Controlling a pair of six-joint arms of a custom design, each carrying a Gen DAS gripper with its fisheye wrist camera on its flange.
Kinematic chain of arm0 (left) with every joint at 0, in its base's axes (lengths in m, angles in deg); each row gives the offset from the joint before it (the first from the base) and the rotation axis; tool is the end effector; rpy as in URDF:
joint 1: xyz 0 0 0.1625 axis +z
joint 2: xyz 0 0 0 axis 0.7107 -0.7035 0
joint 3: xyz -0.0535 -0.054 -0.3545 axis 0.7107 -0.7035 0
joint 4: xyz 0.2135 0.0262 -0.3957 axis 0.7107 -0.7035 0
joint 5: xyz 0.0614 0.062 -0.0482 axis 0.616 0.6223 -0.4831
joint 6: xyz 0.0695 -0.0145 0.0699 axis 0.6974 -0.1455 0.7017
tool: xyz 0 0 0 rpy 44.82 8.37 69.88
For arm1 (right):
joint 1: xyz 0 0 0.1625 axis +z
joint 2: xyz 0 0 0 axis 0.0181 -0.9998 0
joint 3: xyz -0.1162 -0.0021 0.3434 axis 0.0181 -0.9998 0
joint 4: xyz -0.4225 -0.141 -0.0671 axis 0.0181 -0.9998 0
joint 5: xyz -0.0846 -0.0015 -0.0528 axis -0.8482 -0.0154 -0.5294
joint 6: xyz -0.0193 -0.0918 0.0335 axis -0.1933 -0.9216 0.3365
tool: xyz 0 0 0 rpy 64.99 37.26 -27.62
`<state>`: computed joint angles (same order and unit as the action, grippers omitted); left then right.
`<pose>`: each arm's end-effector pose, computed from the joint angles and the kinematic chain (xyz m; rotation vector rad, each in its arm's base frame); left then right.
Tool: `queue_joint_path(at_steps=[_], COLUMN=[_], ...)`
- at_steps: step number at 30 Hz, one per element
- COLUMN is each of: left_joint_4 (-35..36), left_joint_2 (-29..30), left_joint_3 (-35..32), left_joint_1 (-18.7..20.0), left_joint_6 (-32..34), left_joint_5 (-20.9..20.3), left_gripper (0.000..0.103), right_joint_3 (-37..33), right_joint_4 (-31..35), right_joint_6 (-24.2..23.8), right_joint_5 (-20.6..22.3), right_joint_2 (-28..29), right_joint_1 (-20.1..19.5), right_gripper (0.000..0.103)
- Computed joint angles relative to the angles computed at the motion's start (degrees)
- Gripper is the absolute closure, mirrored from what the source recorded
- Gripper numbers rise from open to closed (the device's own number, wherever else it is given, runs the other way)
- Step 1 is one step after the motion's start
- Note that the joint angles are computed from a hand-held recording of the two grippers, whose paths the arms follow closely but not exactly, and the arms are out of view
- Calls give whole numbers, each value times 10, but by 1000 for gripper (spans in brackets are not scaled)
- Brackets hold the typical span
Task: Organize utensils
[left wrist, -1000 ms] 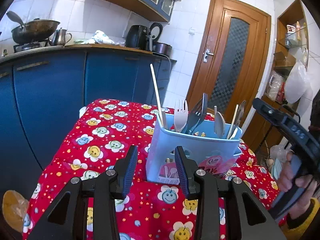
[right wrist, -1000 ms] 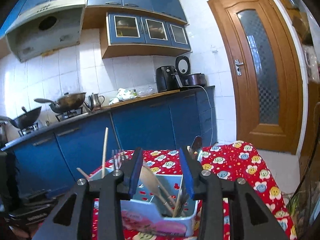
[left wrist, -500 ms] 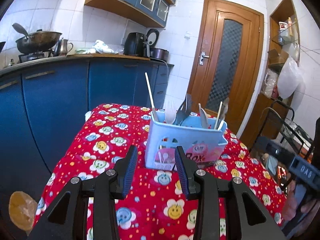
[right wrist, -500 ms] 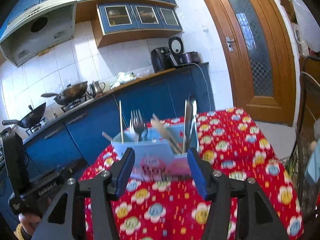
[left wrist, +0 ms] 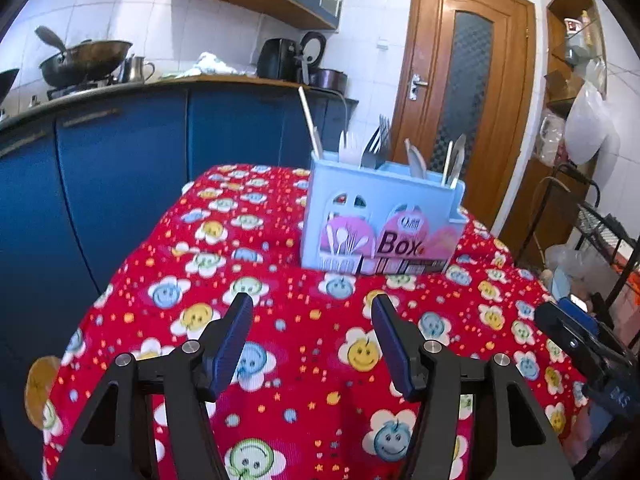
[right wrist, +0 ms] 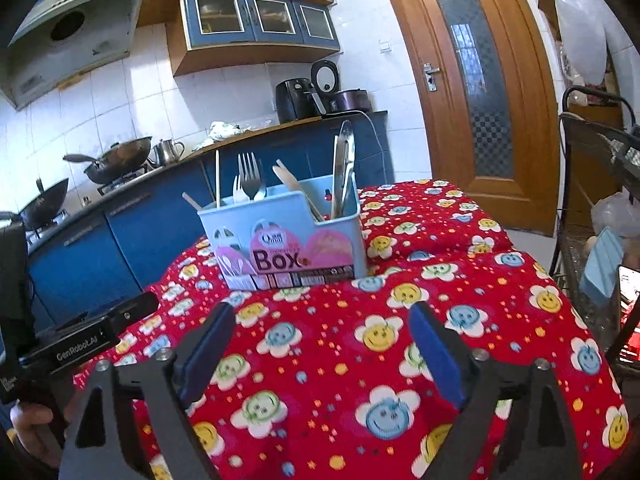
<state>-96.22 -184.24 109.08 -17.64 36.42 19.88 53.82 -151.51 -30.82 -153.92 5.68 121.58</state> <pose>-0.2093 -0.3541 0.2290 0.5903 2.3095 -1.1761 0.2857 -0.3193 0.1411 0.4677 -2.2428 1.4061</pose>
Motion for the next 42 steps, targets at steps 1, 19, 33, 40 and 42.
queue_joint_path(at_steps=[1,19,33,40,42], left_joint_4=[3,18,22,21,21], left_joint_2=[2,9,8,9,8], left_joint_3=[2,25,26,26,26], left_joint_1=[-1,-27,-29,-30,-29], left_joint_6=[-4,-23,-30,-30,-30], left_joint_5=[6,66,72,74,73], left_gripper=[40,40,40,40,40], right_joint_3=[0,-15,-16,-16,-15], right_joint_4=[-9,-96,-98,-97,-99], right_joint_6=[-7,-89,-88,-88,-88], right_joint_5=[-2,-40,-43,-43,-43], right_joint_2=[4,65,68,68,67], right_joint_1=[1,10,10,11,10], right_gripper=[7,5,5,5,5])
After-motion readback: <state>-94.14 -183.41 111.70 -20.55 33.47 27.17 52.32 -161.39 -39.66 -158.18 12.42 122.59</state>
